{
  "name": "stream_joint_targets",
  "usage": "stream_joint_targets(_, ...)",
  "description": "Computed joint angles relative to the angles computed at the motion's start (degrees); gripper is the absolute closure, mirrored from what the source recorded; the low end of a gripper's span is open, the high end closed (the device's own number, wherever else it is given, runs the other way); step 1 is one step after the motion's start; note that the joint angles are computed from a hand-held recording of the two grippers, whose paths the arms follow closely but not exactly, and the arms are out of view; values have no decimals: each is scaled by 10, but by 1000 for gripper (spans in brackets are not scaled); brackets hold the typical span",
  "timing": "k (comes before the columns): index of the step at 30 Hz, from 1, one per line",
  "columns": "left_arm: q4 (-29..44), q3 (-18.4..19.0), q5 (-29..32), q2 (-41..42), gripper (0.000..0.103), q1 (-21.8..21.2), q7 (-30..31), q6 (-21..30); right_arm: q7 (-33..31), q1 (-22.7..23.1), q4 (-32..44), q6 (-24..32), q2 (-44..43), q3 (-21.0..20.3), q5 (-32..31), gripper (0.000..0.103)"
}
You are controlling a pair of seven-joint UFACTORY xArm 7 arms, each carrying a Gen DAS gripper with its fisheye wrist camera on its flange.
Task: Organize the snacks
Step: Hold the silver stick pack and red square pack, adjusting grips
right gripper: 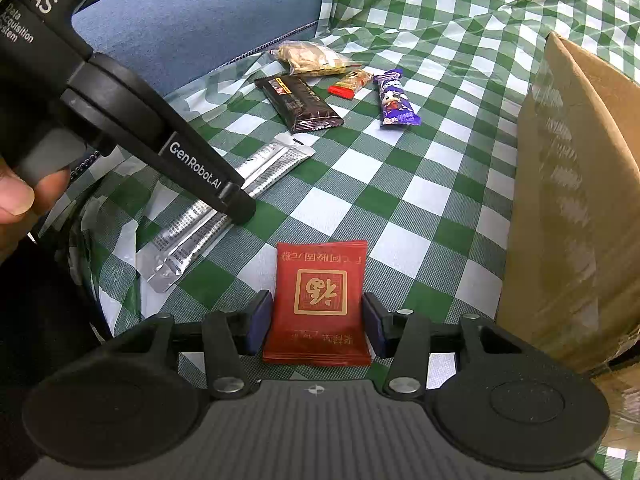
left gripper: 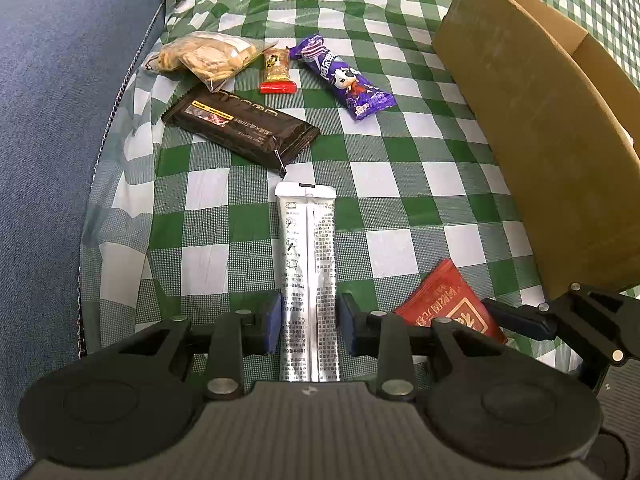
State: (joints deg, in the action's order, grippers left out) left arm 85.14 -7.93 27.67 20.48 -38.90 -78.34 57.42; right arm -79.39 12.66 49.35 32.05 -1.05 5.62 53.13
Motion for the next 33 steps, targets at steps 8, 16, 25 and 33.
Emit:
stream_joint_targets(8,0,0,-1,1,67,0,2,0,-4,-1,1,-2,2,1,2,52)
stream_joint_targets(16,2,1,-1,2,66,0,3,2,-2,0,-1,-3,0,1,2,52)
stream_joint_targets(25,10,2,-1,9,67,-2,9,10,-33,3,-8,-11,-7,1,16,57)
stream_joint_targets(33,21,11,47,7,80,-26,-31,34,-97,8,-19,-14,-33,-11,93,58)
